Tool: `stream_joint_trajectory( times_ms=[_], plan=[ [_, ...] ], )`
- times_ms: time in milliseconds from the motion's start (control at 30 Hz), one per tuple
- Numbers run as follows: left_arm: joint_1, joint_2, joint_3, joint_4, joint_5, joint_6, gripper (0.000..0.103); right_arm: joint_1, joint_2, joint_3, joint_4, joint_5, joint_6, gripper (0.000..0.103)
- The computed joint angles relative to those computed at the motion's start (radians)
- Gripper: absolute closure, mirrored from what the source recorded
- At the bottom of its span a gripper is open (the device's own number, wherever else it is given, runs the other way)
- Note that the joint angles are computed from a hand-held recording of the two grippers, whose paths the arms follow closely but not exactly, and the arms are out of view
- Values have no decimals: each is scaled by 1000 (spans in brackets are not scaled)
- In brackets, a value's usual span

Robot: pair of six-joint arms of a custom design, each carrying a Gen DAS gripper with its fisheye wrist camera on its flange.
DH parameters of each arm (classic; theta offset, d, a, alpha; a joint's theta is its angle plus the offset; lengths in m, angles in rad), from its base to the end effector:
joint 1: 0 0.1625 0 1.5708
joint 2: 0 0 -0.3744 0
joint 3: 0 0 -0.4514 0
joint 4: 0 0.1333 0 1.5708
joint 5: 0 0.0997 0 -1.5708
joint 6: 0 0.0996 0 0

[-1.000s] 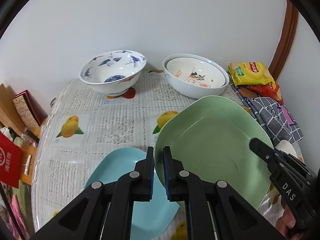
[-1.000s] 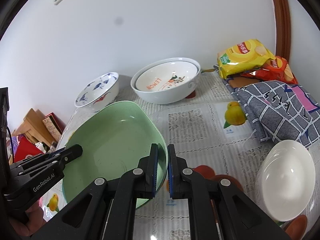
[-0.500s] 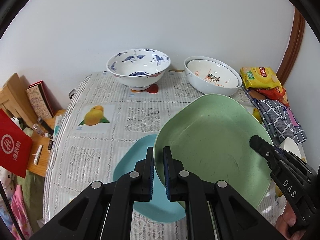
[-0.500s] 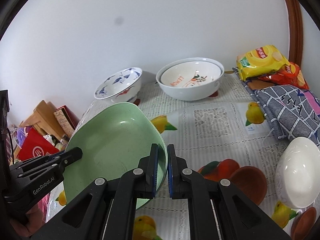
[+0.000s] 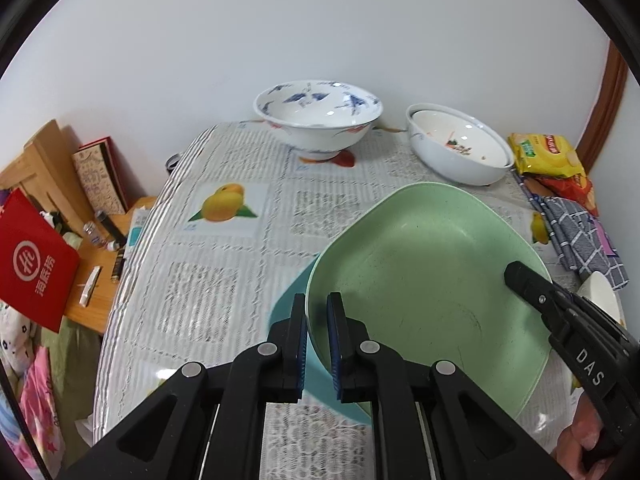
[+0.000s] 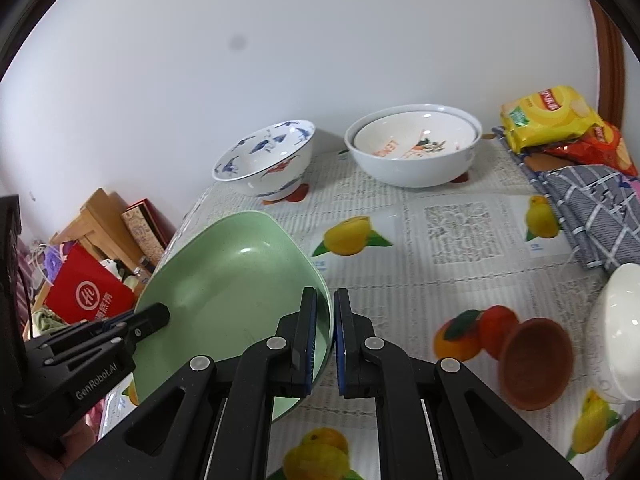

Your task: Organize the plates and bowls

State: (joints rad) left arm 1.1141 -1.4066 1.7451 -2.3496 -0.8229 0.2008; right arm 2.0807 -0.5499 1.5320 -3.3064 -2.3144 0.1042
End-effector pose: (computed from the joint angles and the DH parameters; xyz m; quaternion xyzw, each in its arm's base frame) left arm -0.0878 -0.6346 0.3584 0.2178 0.8855 -0.2471 0.3276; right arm 0.3956 -0.5725 -0.0025 0.0436 -0.8755 0.4288 0.2184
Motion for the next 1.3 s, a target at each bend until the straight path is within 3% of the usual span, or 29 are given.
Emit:
stream_joint_trajectory(
  times_ms=[733, 1067, 1300],
  plan=[
    [62, 40, -6, -19, 36, -16, 92, -57, 78, -64, 15, 113, 0, 94],
    [73, 58, -9, -28, 39, -17, 92, -58, 122, -108, -7, 76, -43, 93],
    [74, 64, -14, 7, 45, -24, 90, -50, 153, -136, -47, 45, -108, 87]
  ],
)
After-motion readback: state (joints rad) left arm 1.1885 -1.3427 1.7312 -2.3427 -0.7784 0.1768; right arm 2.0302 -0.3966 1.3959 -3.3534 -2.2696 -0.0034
